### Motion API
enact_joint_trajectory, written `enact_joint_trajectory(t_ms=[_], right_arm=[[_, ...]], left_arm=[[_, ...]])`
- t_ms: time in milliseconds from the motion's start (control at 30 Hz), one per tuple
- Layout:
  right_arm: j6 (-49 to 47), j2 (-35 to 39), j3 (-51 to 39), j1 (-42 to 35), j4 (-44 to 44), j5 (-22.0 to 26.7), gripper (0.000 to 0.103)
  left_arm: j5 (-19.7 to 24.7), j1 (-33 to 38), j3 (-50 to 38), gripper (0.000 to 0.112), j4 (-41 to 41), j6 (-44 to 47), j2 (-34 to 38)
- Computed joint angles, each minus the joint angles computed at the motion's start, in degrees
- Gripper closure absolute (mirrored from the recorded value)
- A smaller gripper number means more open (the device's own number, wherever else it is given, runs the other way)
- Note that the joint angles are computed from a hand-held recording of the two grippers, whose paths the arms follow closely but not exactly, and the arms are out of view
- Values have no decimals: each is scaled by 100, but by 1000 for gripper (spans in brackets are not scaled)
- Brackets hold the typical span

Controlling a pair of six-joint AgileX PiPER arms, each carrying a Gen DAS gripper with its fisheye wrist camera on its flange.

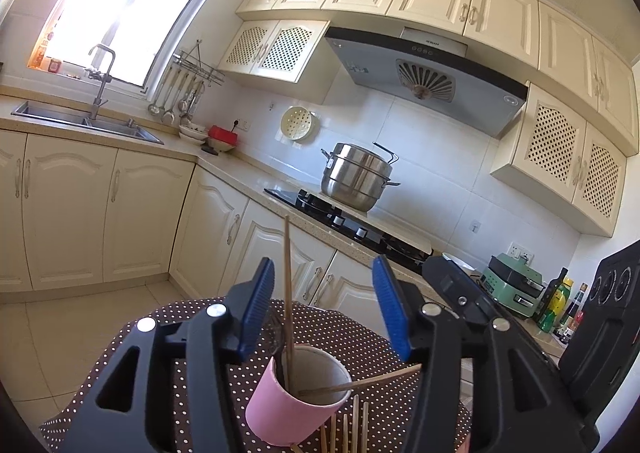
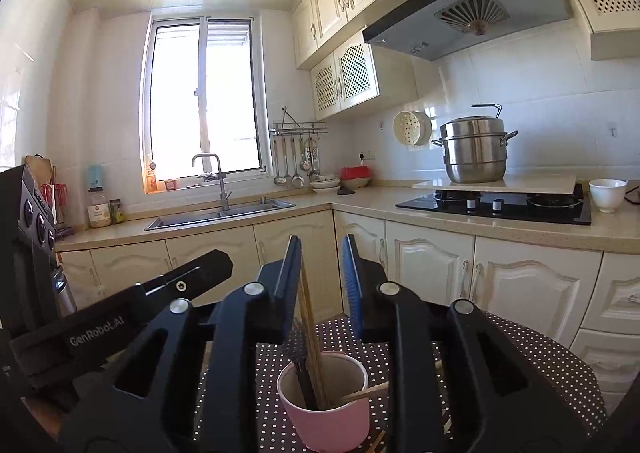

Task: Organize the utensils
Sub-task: 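Open the left gripper and return it to the utensil pile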

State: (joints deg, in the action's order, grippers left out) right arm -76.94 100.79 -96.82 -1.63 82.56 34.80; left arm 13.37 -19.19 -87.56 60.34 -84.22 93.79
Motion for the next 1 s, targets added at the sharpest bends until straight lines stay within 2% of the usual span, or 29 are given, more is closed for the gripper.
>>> enact_joint_trajectory(t_ms=[300,400,800,1000], right_arm=[[-277,-609,589,-236,179,17,80],[-385,-861,841,-407,231,73,75],[-706,-1440,1930,-1399,243,560,75],[-426,-1356,2199,-1743,-209,736,75]], left_arm=[[337,-455,175,60,14,159,-384],[526,-647,165,60,-520,732,-473],[1612,-1282,-76,60,-2783,2880,-190],[2465,-1128,-343,60,-4172,3816,263]])
